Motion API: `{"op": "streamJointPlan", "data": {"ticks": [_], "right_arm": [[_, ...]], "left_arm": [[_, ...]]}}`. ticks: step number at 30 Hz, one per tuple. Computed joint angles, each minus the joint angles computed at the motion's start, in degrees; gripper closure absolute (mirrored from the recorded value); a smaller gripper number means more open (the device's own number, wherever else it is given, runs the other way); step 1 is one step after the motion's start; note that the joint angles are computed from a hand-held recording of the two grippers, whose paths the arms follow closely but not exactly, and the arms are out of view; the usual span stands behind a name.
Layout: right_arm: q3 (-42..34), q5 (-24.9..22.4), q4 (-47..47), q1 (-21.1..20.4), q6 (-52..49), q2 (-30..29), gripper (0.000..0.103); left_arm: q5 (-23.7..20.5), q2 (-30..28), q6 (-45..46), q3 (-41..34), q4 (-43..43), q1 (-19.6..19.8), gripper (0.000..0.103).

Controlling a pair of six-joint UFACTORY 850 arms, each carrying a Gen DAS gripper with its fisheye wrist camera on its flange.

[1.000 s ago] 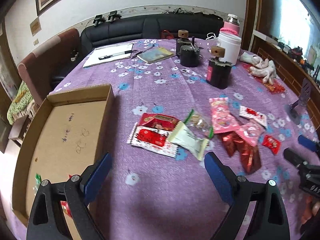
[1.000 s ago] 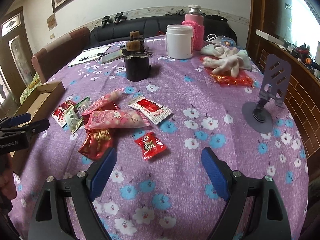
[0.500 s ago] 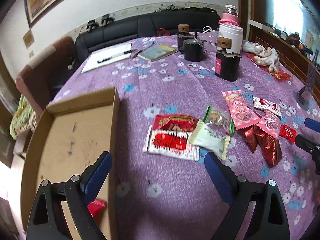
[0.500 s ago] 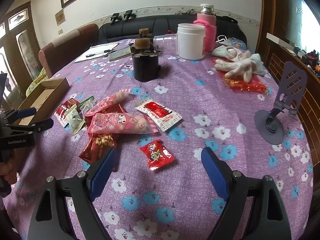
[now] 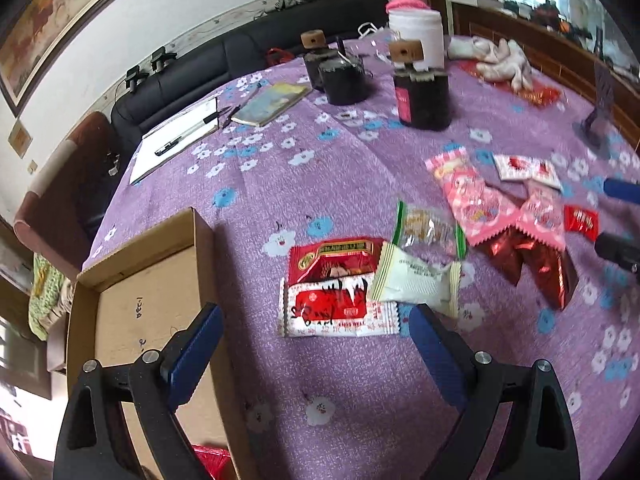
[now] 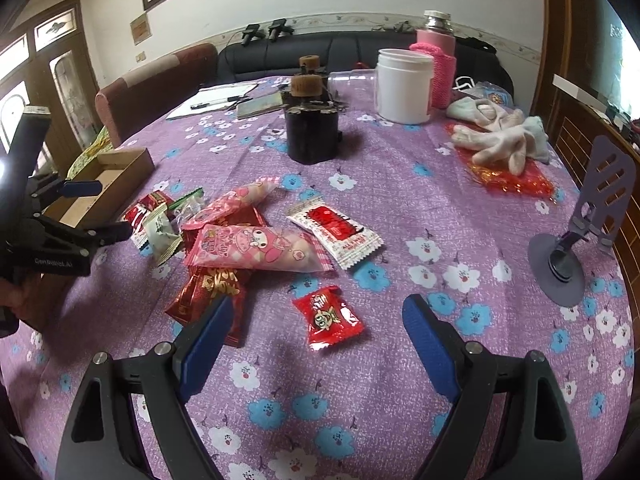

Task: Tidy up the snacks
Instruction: 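Move both open tools back from the tray toward the snack pile, then grasp the small red candy packet with the right tool while the left tool grasps the red-and-white packet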

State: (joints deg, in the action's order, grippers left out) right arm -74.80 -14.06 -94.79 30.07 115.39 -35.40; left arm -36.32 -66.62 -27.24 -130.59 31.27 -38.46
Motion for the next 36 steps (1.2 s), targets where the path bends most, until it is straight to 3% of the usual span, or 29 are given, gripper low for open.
{"op": "streamJointPlan", "data": {"ticks": [4,11,18,23,30,36], "right_arm": [[-1.39,-0.97,6.87,0.21,-8.44,-1.08,0.018],[-2.52,-1.08,11.77,-0.10,-13.39,-2.10,0.020],[-2.97,0.15,13.04,-0.28,-14.07,-2.33,0.022],[-3.29,0.27,12.84,-0.28,-13.62,-2.51,0.022],[-3.98,0.39,15.71,-0.19,-16.89,-3.19,0.022],[-4.21,0.18,16.72,-0.08,-18.67,-3.27,0.022]], "left_arm": [[-2.93,-1.03,0.03,-1.17,1.88,0.24,0.009],[-6.00,-3.14,3.53,-4.55,-2.57,1.05,0.025],[-7.61,-5.65,2.60,-9.31,-5.44,1.14,0.025],[-5.84,-5.11,0.15,-9.18,-2.23,0.69,0.025],[-11.06,-11.86,13.28,-21.07,-10.23,1.33,0.025],[-5.65,-2.38,19.50,-4.50,-20.01,0.98,0.025]]}}
